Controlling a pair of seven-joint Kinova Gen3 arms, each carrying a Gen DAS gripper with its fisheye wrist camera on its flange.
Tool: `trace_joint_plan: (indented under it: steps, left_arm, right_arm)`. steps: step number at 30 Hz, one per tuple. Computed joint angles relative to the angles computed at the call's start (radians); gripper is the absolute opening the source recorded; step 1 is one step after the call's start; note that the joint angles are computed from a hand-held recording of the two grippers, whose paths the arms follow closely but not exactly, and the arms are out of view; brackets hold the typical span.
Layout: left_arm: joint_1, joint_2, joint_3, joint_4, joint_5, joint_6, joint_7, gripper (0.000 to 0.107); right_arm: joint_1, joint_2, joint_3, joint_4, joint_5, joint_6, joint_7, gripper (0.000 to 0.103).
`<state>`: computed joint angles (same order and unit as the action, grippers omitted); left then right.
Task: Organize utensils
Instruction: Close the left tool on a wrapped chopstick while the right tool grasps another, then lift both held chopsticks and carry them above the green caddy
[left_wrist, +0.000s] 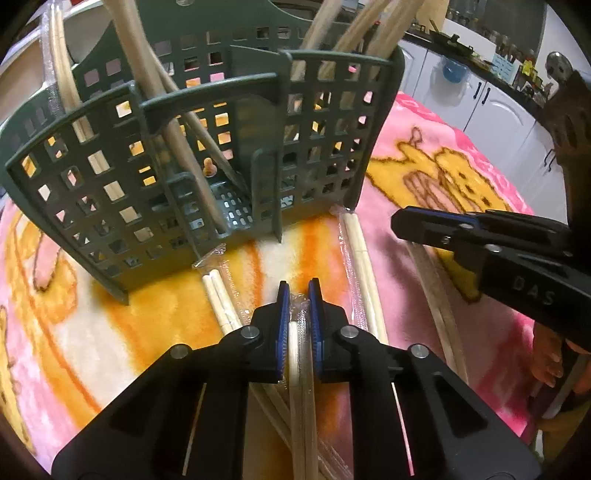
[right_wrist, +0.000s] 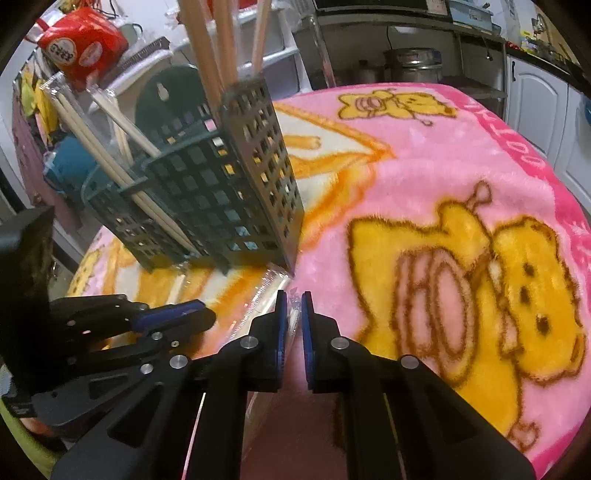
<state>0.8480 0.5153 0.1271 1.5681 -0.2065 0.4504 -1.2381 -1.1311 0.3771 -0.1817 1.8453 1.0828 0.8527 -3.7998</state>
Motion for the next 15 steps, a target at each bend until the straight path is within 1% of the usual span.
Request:
trace_joint_plan:
  steps: [3, 7, 15]
  left_arm:
    - [-0.003, -0.017, -0.001, 0.019, 0.002, -0.016, 0.003, 0.007]
    - [-0.004, -0.052, -0.005, 0.055, 0.005, -0.058, 0.016, 0.007]
    - [0.048, -0.152, -0.077, 0.138, -0.053, -0.153, 0.119, 0.007]
  right_arm:
    - [-0.016, -0.010, -0.003, -0.005, 0.013, 0.027, -0.010, 0.008]
    - [-0.031, -0.023, -0.016, -0.014, 0.035, 0.068, -0.017, 0.007]
    - [-0.068, -0.035, -0.047, -0.059, 0.085, 0.169, 0.000, 0.006]
